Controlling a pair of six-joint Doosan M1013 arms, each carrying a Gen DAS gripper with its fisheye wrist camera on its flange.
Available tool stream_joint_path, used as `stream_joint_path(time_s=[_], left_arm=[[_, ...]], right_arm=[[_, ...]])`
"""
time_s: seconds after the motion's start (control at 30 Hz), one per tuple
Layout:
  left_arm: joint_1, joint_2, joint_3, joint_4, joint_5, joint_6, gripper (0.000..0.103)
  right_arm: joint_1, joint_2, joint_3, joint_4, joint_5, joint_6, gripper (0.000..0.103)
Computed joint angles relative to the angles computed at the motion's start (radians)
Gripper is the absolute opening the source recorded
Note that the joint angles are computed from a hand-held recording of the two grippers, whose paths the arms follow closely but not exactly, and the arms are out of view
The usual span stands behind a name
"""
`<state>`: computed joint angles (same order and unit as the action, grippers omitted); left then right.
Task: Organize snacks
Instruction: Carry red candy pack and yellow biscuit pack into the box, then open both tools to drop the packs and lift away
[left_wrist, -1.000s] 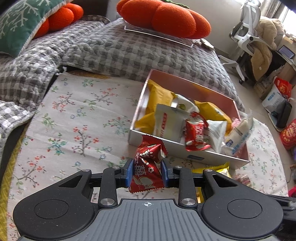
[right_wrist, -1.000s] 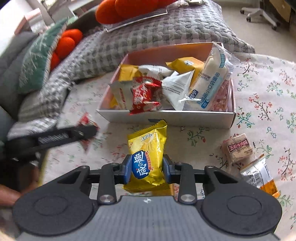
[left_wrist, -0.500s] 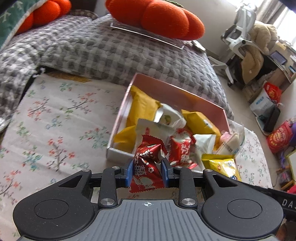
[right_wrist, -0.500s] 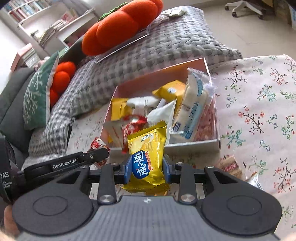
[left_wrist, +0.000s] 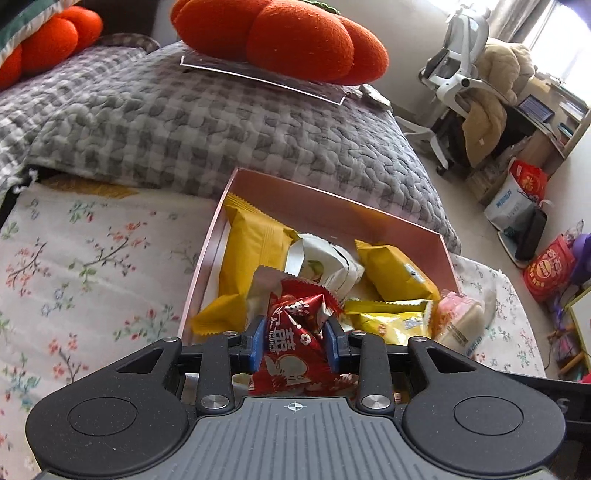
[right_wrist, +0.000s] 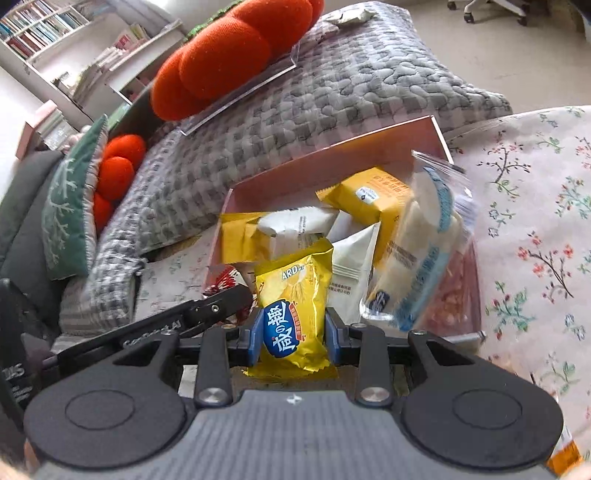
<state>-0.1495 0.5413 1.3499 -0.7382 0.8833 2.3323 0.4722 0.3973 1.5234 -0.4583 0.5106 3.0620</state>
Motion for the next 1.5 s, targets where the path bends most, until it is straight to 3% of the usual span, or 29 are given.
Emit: stream_joint_path(time_s=[0.13,0.37,0.5,0.57,0.67,0.73,0.9,1.07,1.27,1.5], left_arm=[[-0.005,0.02,-0.017,0.01,-0.014,-0.008,0.031],[-0.005,0.039,-0.022,0.041,-0.063,-0.012,0.03],[0.004,0.032,-0.021,0.007,-0.054,0.015,0.031],[0.009,0.026,-0.022,-0.012,-0.051,0.027,0.038],[0.015,0.008,-0.01,-0.045,-0.066,0.058,0.052],[0.02,-0.005,-0.001,-0.067,-0.079,0.088,0.054],[0.032,-0.027,0.007,-0.061,-0.063,0.045,0.055],[0.018,-0.07,0.048,0.067,-0.087,-0.005,0.055],[0.032,-0.112,0.097,0.052,-0.036,0.039,0.056],[0.047,-0.154,0.148,0.04,0.041,0.058,0.056]], right_arm=[[-0.006,0.015,-0.009,-0.029,0.004,0.014,0.03],[0.003,0.032,-0.016,-0.22,0.026,0.116,0.03],[0.004,0.039,-0.022,-0.177,0.009,0.032,0.031],[0.006,0.039,-0.028,-0.166,0.016,0.009,0.033],[0.014,0.029,-0.03,-0.24,0.044,0.09,0.038],[0.018,0.014,-0.021,-0.287,0.056,0.146,0.045],[0.033,-0.027,0.004,-0.354,0.113,0.23,0.046],[0.046,-0.06,0.022,-0.377,0.17,0.256,0.048],[0.062,-0.086,0.033,-0.307,0.21,0.188,0.051],[0.099,-0.106,0.039,-0.326,0.298,0.158,0.055]])
